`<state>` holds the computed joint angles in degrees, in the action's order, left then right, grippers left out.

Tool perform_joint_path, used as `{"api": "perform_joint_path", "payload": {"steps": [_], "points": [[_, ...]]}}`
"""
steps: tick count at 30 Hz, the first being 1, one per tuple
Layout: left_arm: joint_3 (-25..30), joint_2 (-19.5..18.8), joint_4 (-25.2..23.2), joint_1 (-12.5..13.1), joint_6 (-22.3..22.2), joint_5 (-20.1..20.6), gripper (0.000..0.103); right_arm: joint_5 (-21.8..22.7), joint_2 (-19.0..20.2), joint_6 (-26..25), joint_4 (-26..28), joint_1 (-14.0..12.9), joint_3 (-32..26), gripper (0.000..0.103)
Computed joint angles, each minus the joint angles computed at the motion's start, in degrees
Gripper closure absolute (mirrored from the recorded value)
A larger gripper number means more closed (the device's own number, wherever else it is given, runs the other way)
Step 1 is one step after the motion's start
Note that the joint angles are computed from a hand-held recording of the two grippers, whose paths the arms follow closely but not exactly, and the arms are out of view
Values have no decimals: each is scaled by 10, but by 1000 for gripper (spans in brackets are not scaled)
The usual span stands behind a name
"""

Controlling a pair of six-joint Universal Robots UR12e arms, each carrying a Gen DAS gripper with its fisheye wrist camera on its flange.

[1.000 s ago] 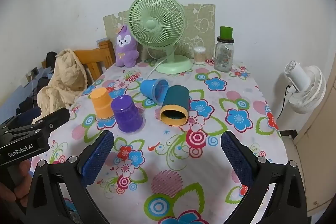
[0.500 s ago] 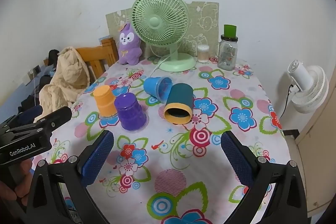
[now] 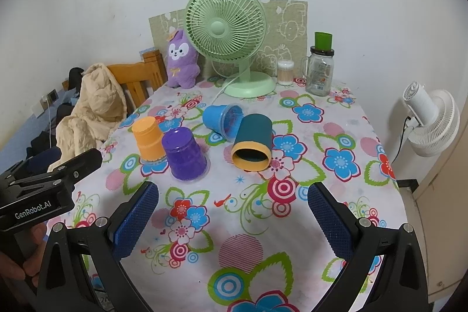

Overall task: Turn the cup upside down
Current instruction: 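Move the right tool toward the upside-down purple cup, then close the right gripper around the purple cup's body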

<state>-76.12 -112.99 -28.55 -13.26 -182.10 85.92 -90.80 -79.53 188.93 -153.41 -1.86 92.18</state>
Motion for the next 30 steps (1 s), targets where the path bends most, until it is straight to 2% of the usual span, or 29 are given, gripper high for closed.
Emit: {"api": "perform_joint_path", "payload": {"steps": [11,30], "points": [[-12,1,7,2,-1,1,0,3,1,-6,2,2,1,0],[-5,-8,-32,15,-23,1,0,13,26,-24,40,10,-31,0]]}}
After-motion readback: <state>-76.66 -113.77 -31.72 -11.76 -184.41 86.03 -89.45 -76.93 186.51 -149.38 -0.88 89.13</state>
